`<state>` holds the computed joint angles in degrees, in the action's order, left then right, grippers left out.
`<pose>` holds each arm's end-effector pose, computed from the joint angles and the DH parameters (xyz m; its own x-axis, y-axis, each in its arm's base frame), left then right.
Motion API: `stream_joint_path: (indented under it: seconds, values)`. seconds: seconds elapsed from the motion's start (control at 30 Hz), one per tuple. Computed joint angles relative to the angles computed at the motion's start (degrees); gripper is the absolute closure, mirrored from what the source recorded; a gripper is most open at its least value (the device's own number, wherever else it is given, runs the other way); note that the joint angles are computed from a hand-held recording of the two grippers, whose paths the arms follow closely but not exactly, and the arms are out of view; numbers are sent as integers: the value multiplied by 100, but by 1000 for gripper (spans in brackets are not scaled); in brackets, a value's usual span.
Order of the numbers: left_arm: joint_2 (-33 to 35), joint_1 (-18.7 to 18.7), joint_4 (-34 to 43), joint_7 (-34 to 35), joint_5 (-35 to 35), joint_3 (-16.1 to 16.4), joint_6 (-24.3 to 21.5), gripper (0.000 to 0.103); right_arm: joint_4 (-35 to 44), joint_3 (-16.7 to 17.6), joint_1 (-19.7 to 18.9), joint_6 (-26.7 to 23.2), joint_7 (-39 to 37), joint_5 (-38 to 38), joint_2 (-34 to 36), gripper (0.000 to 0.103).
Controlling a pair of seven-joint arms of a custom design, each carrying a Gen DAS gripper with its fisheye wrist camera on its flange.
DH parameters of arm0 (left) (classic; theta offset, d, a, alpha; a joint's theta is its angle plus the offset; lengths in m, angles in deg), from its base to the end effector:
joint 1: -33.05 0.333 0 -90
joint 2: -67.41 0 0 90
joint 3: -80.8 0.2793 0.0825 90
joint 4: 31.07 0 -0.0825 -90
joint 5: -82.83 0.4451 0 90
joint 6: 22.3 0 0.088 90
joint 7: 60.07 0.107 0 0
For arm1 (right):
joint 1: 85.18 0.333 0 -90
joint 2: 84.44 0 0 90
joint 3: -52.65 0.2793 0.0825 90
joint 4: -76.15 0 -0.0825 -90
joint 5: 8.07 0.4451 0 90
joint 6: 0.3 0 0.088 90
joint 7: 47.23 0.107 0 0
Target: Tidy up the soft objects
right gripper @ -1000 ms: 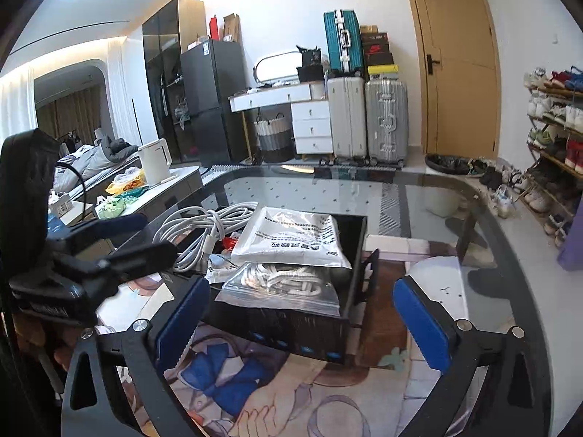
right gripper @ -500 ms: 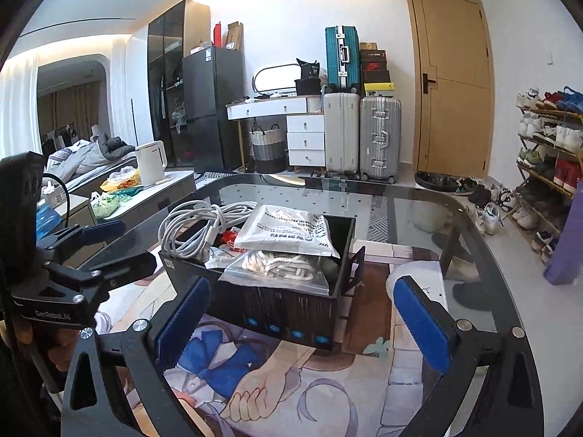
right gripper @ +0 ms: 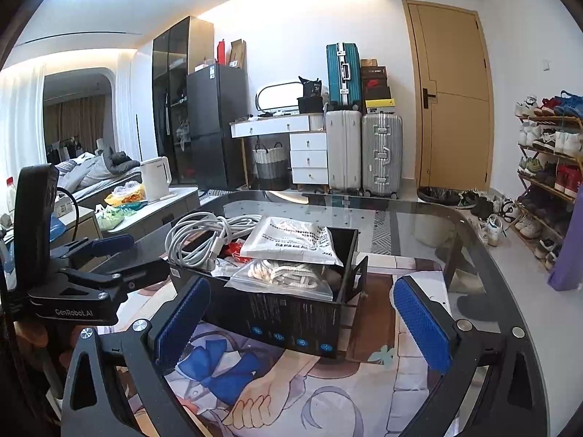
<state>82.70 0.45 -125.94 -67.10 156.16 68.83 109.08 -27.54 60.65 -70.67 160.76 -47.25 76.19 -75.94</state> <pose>0.5396 -0.4851 0.4543 0.1655 -0.9839 0.0669 -0.4503 -0.1358 -0.8825 0.6554 0.2154 0.4608 0.6696 -0.7408 -0.0535 -0.3150 -0.2180 -0.9237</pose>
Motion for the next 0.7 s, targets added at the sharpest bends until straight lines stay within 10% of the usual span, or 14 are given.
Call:
stream_joint_path:
  seconds: [0.7]
  values:
    - [33, -72, 56, -40, 133, -20, -163, 0, -17, -40, -30, -122, -216, 291, -46, 1]
